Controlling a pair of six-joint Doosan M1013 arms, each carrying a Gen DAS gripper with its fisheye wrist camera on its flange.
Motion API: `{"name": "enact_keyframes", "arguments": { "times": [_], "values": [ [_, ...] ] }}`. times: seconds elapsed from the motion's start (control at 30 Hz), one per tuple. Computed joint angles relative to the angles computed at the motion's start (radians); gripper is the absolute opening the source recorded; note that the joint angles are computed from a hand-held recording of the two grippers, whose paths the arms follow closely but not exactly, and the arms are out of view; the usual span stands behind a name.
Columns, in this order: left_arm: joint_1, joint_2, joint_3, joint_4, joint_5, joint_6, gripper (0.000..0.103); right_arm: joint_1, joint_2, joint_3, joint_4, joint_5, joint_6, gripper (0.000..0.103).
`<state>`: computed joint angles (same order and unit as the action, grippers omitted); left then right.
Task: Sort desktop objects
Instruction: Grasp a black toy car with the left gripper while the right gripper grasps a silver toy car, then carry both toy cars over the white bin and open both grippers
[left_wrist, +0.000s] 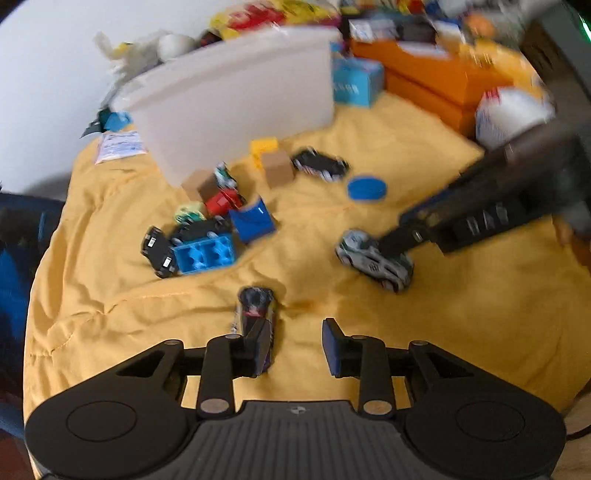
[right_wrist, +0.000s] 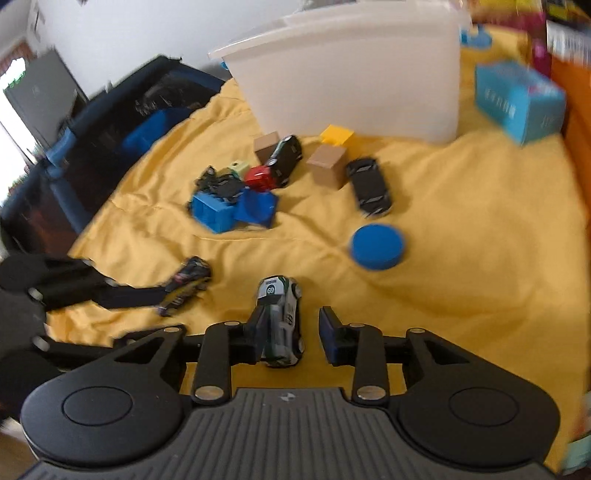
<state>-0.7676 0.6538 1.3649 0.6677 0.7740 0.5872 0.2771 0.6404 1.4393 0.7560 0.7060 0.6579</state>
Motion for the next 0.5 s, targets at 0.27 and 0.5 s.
{"name": "enact_keyframes", "arguments": {
  "times": [0.27, 0.5],
  "values": [
    [0.038, -0.02, 0.052, -0.003, -0.087, -0.075, 0.04, 0.063, -0.01, 0.007, -0.191, -0.109, 0.128, 0.041],
    [0.071, -0.01, 0.071, -0.136, -0.15, -0.037, 0.034, 0.096, 0.002, 0.013, -0.38, -0.148, 0.245, 0.035]
  ]
}}
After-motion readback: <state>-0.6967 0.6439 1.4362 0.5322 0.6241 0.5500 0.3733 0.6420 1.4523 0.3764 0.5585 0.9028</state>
